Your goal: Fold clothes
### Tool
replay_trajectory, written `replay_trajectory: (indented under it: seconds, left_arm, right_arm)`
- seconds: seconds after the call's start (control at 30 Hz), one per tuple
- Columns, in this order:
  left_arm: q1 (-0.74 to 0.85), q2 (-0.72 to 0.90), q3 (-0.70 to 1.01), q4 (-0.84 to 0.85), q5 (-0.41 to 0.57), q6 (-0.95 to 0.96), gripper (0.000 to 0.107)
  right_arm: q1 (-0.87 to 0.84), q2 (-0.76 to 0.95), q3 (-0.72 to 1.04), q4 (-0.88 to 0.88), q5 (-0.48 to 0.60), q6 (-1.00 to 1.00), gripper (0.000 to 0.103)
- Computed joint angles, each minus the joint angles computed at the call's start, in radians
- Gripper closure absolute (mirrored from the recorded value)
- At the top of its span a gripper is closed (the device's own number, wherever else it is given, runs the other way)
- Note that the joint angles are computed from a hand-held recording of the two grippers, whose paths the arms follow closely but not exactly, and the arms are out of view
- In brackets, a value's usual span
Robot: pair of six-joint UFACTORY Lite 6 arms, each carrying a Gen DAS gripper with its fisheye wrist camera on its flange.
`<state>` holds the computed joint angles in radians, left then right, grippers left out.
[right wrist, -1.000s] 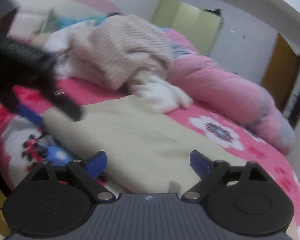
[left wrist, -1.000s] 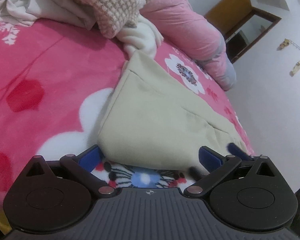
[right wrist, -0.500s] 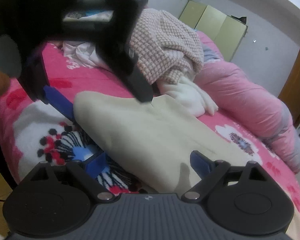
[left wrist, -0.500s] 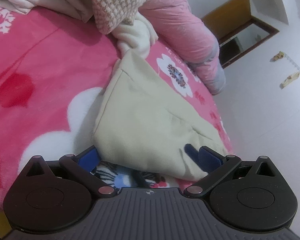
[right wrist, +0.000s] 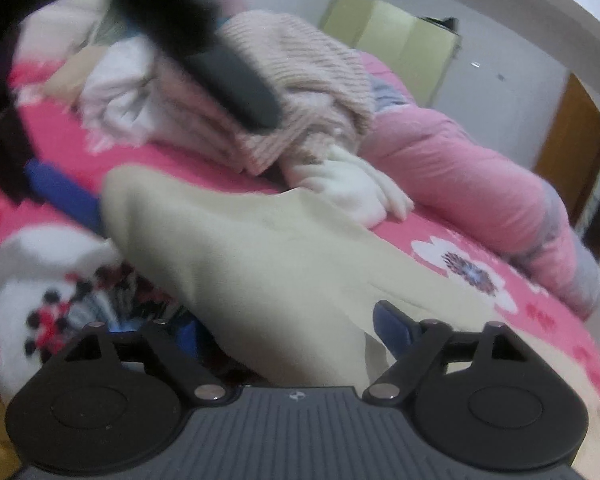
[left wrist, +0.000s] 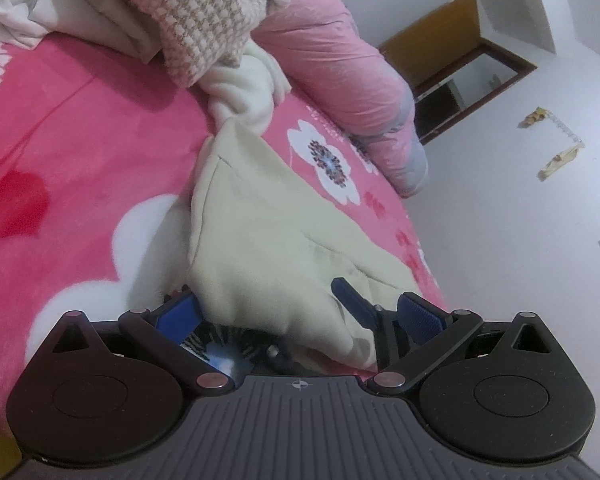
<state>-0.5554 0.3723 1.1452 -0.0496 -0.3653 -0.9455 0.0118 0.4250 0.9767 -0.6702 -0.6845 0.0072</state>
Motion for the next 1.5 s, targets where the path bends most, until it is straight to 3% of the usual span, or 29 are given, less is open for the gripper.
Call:
replay_trajectory:
  seconds: [0.17, 0.27, 0.43, 0.57, 0.87, 1.03, 1.17, 1.33, 1.4, 1.5]
  left_arm:
    - [0.024, -0.090, -0.136, 0.029, -0.146, -0.057, 0.004]
    - [0.047, -0.114, -0.182, 0.058, -0.189, -0.102, 0.004]
    - [0.103, -0.037, -0.146, 0.213, -0.237, -0.285, 0.004]
    - [0.133, 0.066, -0.062, 0.366, -0.293, -0.421, 0.004]
    - [0.094, 0.272, 0.270, 0.345, -0.071, -0.258, 0.004]
    - [0.106, 0.389, 0.438, 0.488, 0.018, -0.360, 0.004]
    - [0.109, 0.425, 0.477, 0.534, 0.023, -0.411, 0.004]
    - [0.085, 0.447, 0.498, 0.339, 0.077, -0.210, 0.004]
    - [0.081, 0.446, 0.499, 0.280, 0.084, -0.145, 0.004]
    - [0.073, 0.444, 0.500, 0.220, 0.092, -0.073, 0.004]
  right_arm:
    - [-0.049, -0.008, 0.036, -0.130, -0.008, 0.255, 0.034]
    - [-0.086, 0.014, 0.092, -0.247, -0.020, 0.458, 0.037]
    - [-0.151, 0.084, 0.217, -0.469, -0.051, 0.836, 0.038]
    - [-0.177, 0.112, 0.265, -0.540, -0.077, 0.979, 0.037]
    - [-0.191, 0.120, 0.245, -0.540, -0.109, 0.957, 0.036]
    - [-0.214, 0.121, 0.250, -0.623, -0.128, 0.993, 0.033]
    - [-0.286, 0.070, 0.194, -0.724, -0.185, 0.968, 0.026]
    - [-0.453, 0.047, 0.242, -0.824, -0.292, 1.060, 0.019]
    - [-0.495, 0.076, 0.318, -0.787, -0.259, 1.121, 0.013]
    - [-0.483, 0.169, 0.486, -0.762, -0.072, 1.213, 0.012]
